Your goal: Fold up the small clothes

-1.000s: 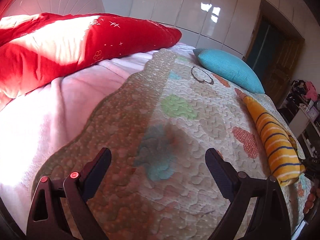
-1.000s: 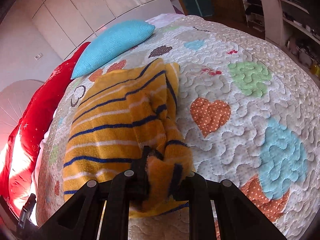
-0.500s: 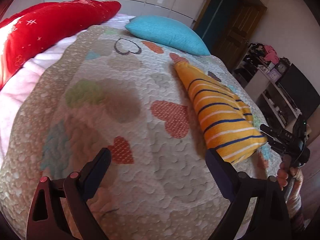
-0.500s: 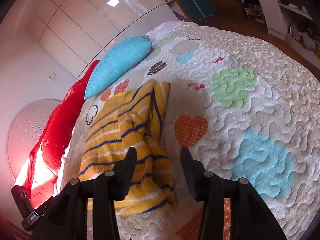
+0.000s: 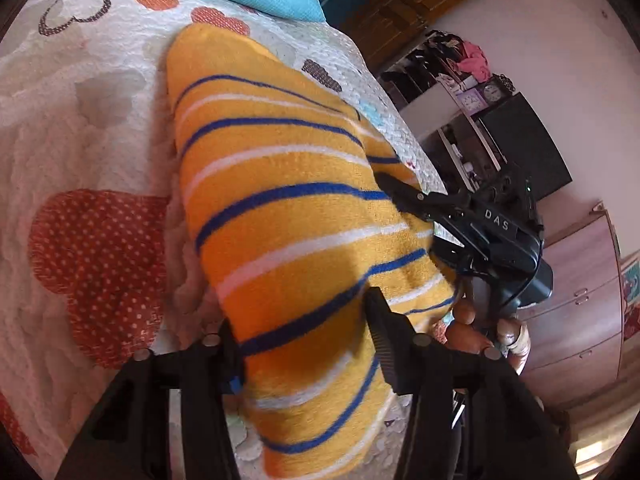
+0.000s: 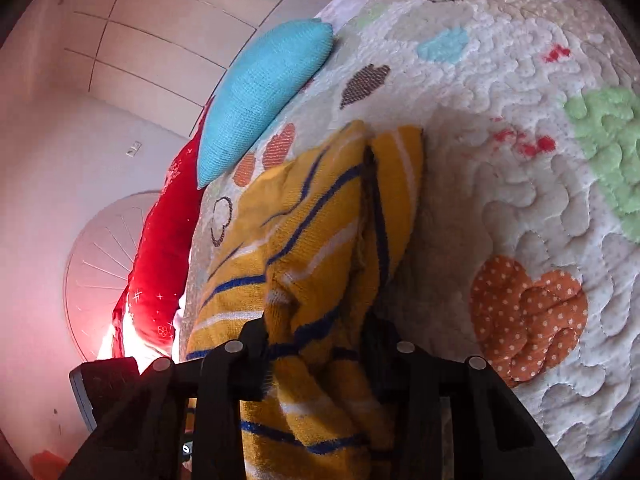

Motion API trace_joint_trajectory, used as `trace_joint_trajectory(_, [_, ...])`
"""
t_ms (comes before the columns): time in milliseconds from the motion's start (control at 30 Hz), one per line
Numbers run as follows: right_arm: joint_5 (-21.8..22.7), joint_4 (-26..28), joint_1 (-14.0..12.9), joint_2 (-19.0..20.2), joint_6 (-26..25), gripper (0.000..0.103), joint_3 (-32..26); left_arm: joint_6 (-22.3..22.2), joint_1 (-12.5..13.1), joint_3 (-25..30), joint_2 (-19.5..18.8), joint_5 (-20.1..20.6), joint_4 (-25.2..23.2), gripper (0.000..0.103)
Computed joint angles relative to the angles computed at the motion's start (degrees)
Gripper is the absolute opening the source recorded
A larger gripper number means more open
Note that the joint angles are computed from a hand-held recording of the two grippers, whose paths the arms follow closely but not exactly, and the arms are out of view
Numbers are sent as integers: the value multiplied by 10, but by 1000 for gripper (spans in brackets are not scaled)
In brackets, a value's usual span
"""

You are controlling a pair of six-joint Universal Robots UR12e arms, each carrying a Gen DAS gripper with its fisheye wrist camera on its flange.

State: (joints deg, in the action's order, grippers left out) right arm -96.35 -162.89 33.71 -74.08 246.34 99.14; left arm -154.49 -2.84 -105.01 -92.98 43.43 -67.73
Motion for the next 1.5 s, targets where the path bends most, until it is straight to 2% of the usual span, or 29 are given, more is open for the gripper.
trace_joint_trajectory(33, [-3, -8, 2, 0, -9, 36, -4, 4, 2, 4, 5, 1, 2, 40])
trace_joint_trajectory(133, [-24, -40, 11, -1, -39, 36, -9, 2, 9, 7, 23, -6, 23, 40])
trace_joint_trajectory(200, [-50, -20, 18, -3, -52, 38, -12, -1, 10, 3, 34, 1, 41, 44])
trace_joint_trajectory(267, [-68, 58, 21, -6, -37, 41, -17, -25, 0, -12, 43, 62, 89, 63])
trace_joint_trajectory(300, [-75, 99, 21, -6, -28, 45, -18, -33, -6, -21, 46, 101, 115, 65])
trace_joint_trajectory(333, [-79, 116, 23, -10, -18, 49, -13, -32, -12, -29, 47, 138, 125, 65])
trace_joint_trajectory(400, [-97, 105, 31, -25, 0, 54, 6, -23, -14, -45, 53, 188, 115, 66])
trace_joint_trajectory(467, [-134, 132, 44, -35, 3, 54, 2, -14, 9, -75, 71, 170, 117, 72])
trace_joint_trajectory(533, [-191, 178, 64, -42, -7, 55, -15, -18, 27, -102, 94, 155, 135, 73])
trace_joint_trajectory(567, [-208, 178, 73, -44, -17, 55, -20, -17, 34, -113, 107, 153, 141, 73])
trace_joint_trajectory(667, [-213, 122, 89, -40, -58, 55, -26, -16, 53, -148, 151, 151, 175, 73])
trace_joint_trajectory(733, [-169, 65, 90, -30, -87, 55, -26, -17, 64, -170, 181, 150, 205, 73])
trace_joint_trajectory(767, [-145, 56, 88, -25, -88, 55, -26, -22, 68, -179, 194, 154, 227, 73])
trace_joint_trajectory(833, [-140, 97, 90, -16, -63, 55, -30, -37, 74, -202, 224, 174, 290, 78])
trace_joint_trajectory(900, [-125, 117, 90, -19, -17, 55, -14, -54, 75, -227, 247, 215, 387, 87])
trace_joint_trajectory(933, [-125, 99, 94, -22, 0, 55, 2, -62, 76, -240, 256, 242, 444, 94])
trace_joint_trajectory(967, [-135, 71, 100, -24, 6, 55, 16, -73, 78, -254, 262, 262, 502, 102])
trace_joint_trajectory(1000, [-147, 61, 108, -28, 9, 54, 24, -87, 83, -266, 265, 272, 558, 103])
trace_joint_trajectory(1033, [-159, 68, 116, -31, 13, 55, 25, -99, 93, -277, 268, 270, 602, 103])
trace_joint_trajectory(1067, [-176, 86, 124, -34, 21, 55, 23, -106, 95, -278, 268, 277, 623, 103])
trace_joint_trajectory(1100, [-198, 107, 133, -35, 29, 56, 19, -108, 94, -278, 269, 290, 625, 103])
trace_joint_trajectory(1133, [-224, 131, 142, -35, 35, 56, 13, -102, 96, -273, 272, 287, 605, 103])
trace_joint_trajectory(1200, [-283, 173, 160, -31, 36, 57, -1, -79, 107, -264, 281, 244, 542, 103])
trace_joint_trajectory(1333, [-398, 250, 189, -18, 44, 68, -27, -66, 80, -263, 285, 259, 513, 103])
trace_joint_trajectory(1400, [-430, 288, 197, -12, 49, 70, -36, -60, 57, -260, 282, 281, 493, 103])
trace_joint_trajectory(1500, [-428, 332, 199, -6, 49, 70, -44, -61, 32, -258, 282, 306, 469, 103])
